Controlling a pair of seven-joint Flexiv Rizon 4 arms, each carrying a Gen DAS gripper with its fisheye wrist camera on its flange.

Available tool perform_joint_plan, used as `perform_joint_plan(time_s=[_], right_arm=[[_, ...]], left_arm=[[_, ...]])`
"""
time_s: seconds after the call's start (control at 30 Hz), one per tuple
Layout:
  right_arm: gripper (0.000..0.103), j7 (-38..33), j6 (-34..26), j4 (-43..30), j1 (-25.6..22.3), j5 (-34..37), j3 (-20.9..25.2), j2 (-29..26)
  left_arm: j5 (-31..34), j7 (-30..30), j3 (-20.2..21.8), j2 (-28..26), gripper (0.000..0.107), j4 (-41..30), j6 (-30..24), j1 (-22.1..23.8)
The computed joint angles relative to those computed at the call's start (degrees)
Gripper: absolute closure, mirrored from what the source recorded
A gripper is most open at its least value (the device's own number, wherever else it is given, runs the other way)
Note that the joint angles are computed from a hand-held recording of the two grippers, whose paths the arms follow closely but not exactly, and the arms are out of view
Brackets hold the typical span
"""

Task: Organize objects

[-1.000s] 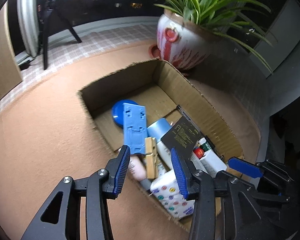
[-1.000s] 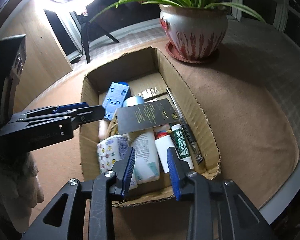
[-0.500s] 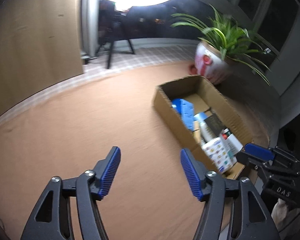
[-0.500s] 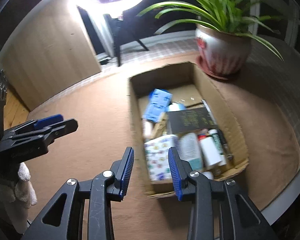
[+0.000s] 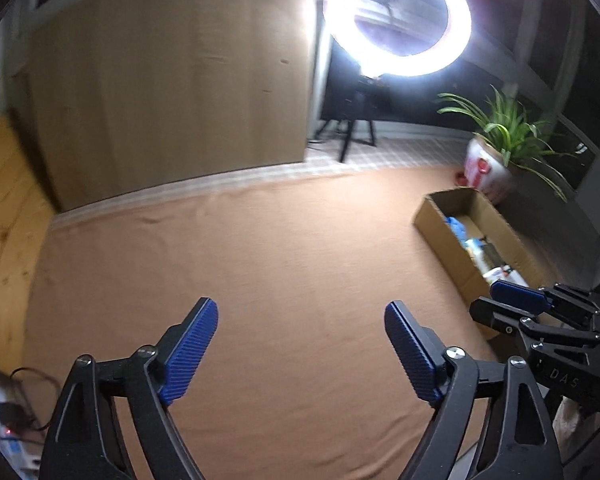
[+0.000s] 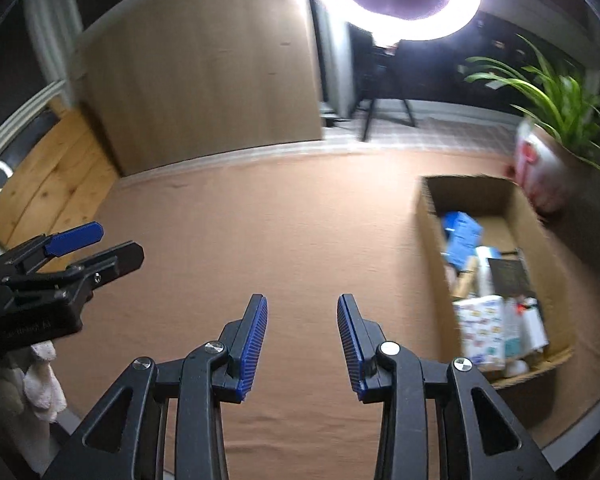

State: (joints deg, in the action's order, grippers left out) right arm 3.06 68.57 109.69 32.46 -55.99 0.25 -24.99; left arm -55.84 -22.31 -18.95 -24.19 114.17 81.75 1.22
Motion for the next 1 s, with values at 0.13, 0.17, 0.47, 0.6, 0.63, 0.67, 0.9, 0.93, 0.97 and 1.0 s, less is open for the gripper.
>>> perform_joint_plan(time_s=[0.13, 0.17, 0.47, 0.6, 0.63, 0.67, 0.9, 0.93, 0.97, 1.0], right_arm=[[0.07, 0.0, -0.6, -3.6, 2.1, -0.7, -0.1, -2.6], [0.07, 0.3, -0.7, -4.3, 2.7, -1.1, -0.3, -3.1], [0.069, -2.4, -3.6, -10.9, 6.3, 3.7, 0.5, -7.6], [0.069, -2.9, -3.7, -12.4, 7.6, 6.2, 0.2, -8.7], [0.069, -3.2, -3.9, -12.7, 7.9, 6.6, 0.0, -8.8], [0.069, -3.4, -4.2, -13.0, 8.2, 6.8, -0.2, -9.0], [0.069, -3.3, -6.2, -14.4, 10.1, 6.7, -1.3, -9.7], [0.069, -3.3, -6.3, -14.5, 10.2, 6.5, -1.4, -9.8], [0.069, -3.0, -6.4, -14.6, 10.4, 6.2, -1.6, -9.8], [0.069, -2.8, -6.5, -14.7, 10.4, 6.1, -1.6, -9.9]], left_arm=[[-4.8, 4.3, -0.5, 2.2, 0.014, 2.5, 1.4, 2.2], [-5.7, 4.9, -0.1, 2.6, 0.013, 2.9, 1.6, 2.2], [-11.9, 7.9, 5.9, 4.6, 0.01, 5.4, 0.7, 1.1], [-11.8, 7.5, 8.1, 4.7, 0.01, 5.6, -0.4, 0.6], [-11.8, 7.6, 8.3, 4.7, 0.01, 5.6, -0.4, 0.7], [-11.7, 7.7, 8.6, 4.8, 0.01, 5.7, -0.5, 0.7], [-10.5, 7.0, 9.6, 4.4, 0.009, 4.9, -1.1, 0.9], [-10.1, 6.8, 9.6, 4.3, 0.009, 4.8, -1.0, 1.0], [-9.7, 6.7, 9.6, 4.2, 0.009, 4.7, -1.0, 1.1], [-9.4, 6.6, 9.5, 4.1, 0.009, 4.6, -0.9, 1.2]])
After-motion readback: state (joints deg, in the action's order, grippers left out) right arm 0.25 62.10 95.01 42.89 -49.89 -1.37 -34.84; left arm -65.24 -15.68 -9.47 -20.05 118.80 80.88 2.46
